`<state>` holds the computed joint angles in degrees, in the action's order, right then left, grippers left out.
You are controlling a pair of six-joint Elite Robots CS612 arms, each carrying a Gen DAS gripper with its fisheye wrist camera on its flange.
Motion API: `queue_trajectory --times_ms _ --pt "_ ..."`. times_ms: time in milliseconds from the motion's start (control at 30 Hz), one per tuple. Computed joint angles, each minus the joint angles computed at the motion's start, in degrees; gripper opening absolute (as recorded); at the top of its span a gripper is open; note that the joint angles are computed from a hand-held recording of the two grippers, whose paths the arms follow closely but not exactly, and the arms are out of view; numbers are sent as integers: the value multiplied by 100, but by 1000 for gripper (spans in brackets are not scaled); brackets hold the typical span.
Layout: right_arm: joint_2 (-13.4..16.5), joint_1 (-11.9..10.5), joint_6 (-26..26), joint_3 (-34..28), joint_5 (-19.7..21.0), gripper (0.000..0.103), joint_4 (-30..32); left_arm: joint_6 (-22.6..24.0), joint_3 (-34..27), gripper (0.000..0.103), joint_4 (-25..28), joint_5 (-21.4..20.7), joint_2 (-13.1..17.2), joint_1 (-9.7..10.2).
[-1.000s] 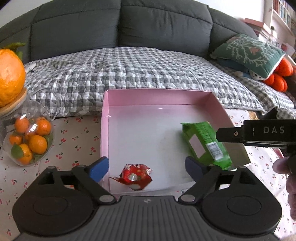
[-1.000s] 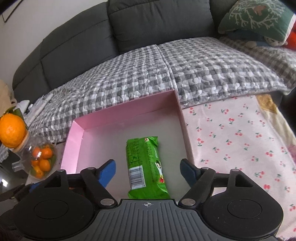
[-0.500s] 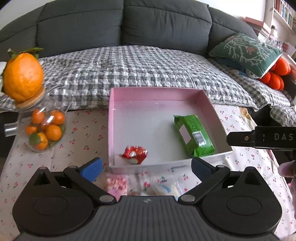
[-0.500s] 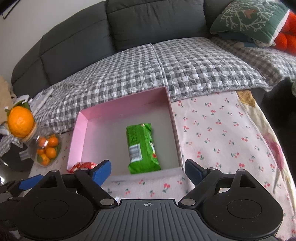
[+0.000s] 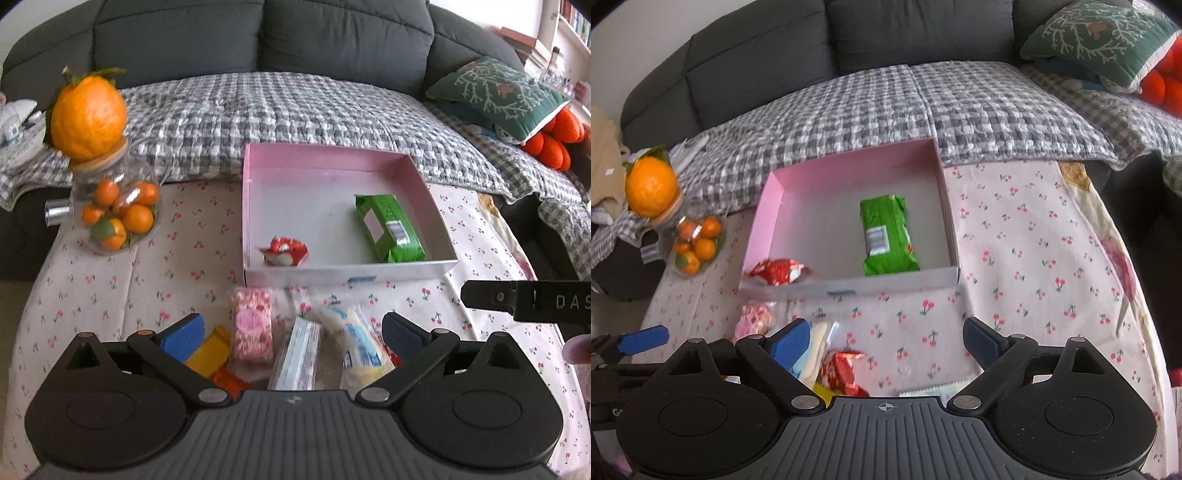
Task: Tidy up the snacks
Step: 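Grasp the silver wrapped bar with left tool while right tool grasps the cream cake packet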
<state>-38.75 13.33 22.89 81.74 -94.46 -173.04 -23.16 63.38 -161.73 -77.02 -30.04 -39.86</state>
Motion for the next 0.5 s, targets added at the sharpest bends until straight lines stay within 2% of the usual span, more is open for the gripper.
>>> queue_trajectory --times_ms 133,333,500 --pt "13 0 -53 148 112 93 -134 -96 140 102 -99 -135 -26 18" --pt "-26 -7 -413 261 315 93 16 -237 303 102 -45 -262 -90 75" --pt "-38 -67 -398 290 622 94 261 -253 367 102 90 -256 -125 119"
